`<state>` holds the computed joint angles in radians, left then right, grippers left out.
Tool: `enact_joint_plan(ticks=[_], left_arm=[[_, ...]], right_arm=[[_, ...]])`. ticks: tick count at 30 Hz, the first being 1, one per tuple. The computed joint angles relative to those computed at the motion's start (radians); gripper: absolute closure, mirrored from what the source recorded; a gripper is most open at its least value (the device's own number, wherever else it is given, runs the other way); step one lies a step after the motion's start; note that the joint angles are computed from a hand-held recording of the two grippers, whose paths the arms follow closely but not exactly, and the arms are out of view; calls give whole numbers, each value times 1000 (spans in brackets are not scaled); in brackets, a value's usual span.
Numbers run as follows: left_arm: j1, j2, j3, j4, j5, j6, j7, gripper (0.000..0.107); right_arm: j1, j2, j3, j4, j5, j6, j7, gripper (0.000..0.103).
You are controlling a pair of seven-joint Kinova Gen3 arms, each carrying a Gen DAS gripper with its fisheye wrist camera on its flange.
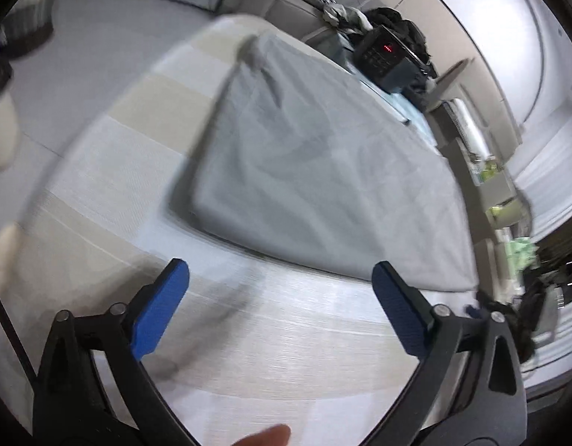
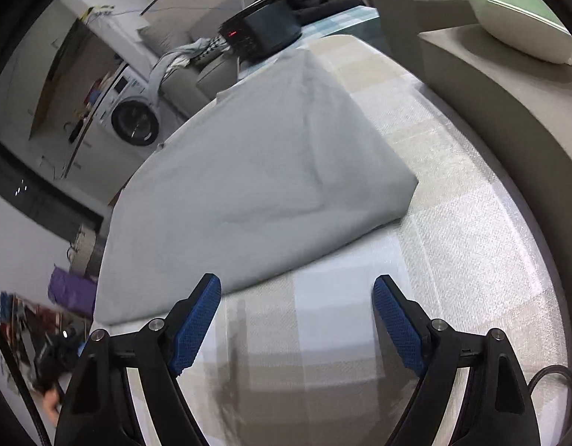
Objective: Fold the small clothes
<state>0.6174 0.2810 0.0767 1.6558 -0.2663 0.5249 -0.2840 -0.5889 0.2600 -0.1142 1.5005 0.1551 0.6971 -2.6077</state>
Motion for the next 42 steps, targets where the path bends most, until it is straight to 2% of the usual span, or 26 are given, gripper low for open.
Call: enact_joint_plan(ticks=[2,4,7,9,11,13,17,18,19,22,25,29,35,42], left_arm=[[-66,15,54,24,71,-81,-23,20],[-63,22,34,47,83,-163,-4,21],[21,43,-90,75,113,-285,49,26],[90,58,-181,73,103,-318,105,30],[122,80,-224,35,106,-287,123,38],[120,97,-229,3,95,-254,136,46],[130,131,-253,-62,53,-171,194,72],[118,139,-244,-73,44,-159,201,74],[112,147,-241,-89,34,-141,212,80],[81,176,-210,-138,11,-85,215,94],[80,190,-203,-156,-20,-62,229,100],[111,174,-214,-140,-75,-46,271,102],[164,109,-224,-55,-189,-43,374,107],[204,47,-182,24,-315,-27,487,107]], right_arm=[[-10,4,10,3,16,-19,-29,16],[-24,8,27,14,45,-55,-73,16],[-52,-21,58,74,98,-134,-185,16],[-52,-30,68,104,109,-188,-238,16],[-13,-28,53,118,86,-232,-235,16],[5,-22,48,124,75,-265,-230,19],[-22,4,75,74,110,-213,-243,28],[-22,17,71,48,129,-183,-248,38],[-41,41,83,11,165,-149,-270,53],[-120,70,160,-49,189,-34,-284,82],[-78,59,107,-31,225,-33,-322,92],[-97,40,97,3,279,-25,-346,95],[-77,-3,56,61,265,-39,-340,95],[-82,-70,31,152,295,-56,-404,95]])
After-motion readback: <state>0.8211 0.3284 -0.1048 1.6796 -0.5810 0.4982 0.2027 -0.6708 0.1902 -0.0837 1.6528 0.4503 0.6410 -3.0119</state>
